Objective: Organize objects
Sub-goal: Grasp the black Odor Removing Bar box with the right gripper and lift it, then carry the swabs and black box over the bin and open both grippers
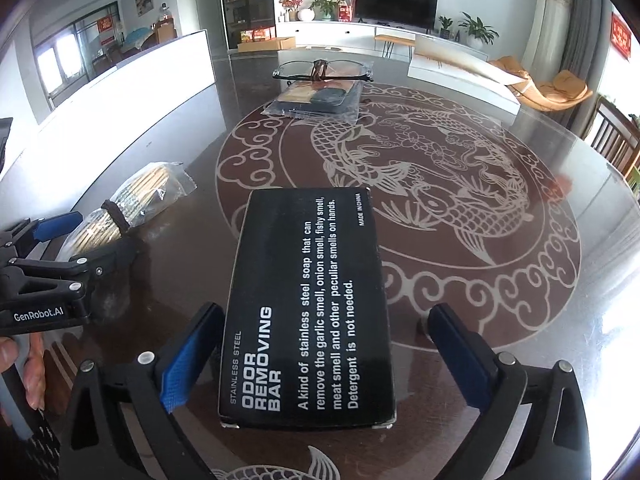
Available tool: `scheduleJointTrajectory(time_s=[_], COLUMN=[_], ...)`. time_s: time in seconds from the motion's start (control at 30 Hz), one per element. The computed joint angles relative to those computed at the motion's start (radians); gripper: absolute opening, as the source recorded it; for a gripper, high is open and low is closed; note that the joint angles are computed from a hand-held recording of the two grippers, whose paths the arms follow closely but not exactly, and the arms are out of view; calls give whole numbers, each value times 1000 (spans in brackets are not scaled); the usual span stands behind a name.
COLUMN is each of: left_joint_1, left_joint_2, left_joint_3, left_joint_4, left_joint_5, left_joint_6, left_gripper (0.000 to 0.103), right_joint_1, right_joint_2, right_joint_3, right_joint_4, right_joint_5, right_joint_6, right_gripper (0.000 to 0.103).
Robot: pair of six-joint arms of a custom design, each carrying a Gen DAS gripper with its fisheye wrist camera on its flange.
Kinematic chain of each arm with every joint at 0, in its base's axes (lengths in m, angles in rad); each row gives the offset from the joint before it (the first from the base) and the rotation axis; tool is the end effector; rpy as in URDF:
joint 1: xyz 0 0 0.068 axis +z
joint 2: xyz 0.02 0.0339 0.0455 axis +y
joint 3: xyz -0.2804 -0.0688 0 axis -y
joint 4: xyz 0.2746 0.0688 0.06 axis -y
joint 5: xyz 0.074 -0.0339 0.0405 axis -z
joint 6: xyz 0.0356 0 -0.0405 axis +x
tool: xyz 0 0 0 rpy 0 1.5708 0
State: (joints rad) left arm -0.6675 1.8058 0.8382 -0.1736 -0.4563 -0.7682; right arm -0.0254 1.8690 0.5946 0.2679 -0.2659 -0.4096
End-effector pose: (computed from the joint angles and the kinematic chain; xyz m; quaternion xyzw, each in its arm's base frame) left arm 0.2725 -0.1948 0.0978 -0.0960 0.9481 0.0299 0.3017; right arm 0.2981 0.0018 0.0449 -0.2180 0.9274 0.0648 0.2969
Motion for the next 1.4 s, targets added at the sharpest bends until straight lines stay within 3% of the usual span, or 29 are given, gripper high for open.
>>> scheduleJointTrajectory(time_s=[0.43,0.63,0.73,0.77,0.8,0.87,0.93,0.97,1.03,1.17,1.4], left_joint_1=[-1,53,59,56,45,29,3,-8,-30,-72,-99], left_joint_2=[0,-9,13,10,8,12,26,23,-6,-171,-594], left_joint_3=[-1,41,77,76,80,105,120,109,75,-31,-138], left_joint_4=[0,-92,-119,-104,-91,-101,-112,-95,-76,-63,-231], left_joint_5=[4,145,140,138,117,101,66,61,46,-10,-144], left_joint_6=[6,129,128,127,129,136,119,108,70,5,-83], left_gripper=[103,103,102,88,62,28,28,27,27,27,27], right_joint_1=[1,1,0,0,0,9,17,13,15,-31,16], right_joint_2=[3,5,6,6,8,9,7,-5,-14,-36,-265], right_joint_3=[2,2,1,3,9,57,121,126,156,194,151], right_joint_4=[4,5,7,4,-5,-104,-225,-231,-291,-415,-521], right_joint_5=[2,2,1,0,0,13,20,14,17,-100,-288], right_joint_6=[3,3,2,1,-2,-29,-58,-67,-84,-83,27], right_gripper=[103,103,103,103,103,103,89,58,59,58,58])
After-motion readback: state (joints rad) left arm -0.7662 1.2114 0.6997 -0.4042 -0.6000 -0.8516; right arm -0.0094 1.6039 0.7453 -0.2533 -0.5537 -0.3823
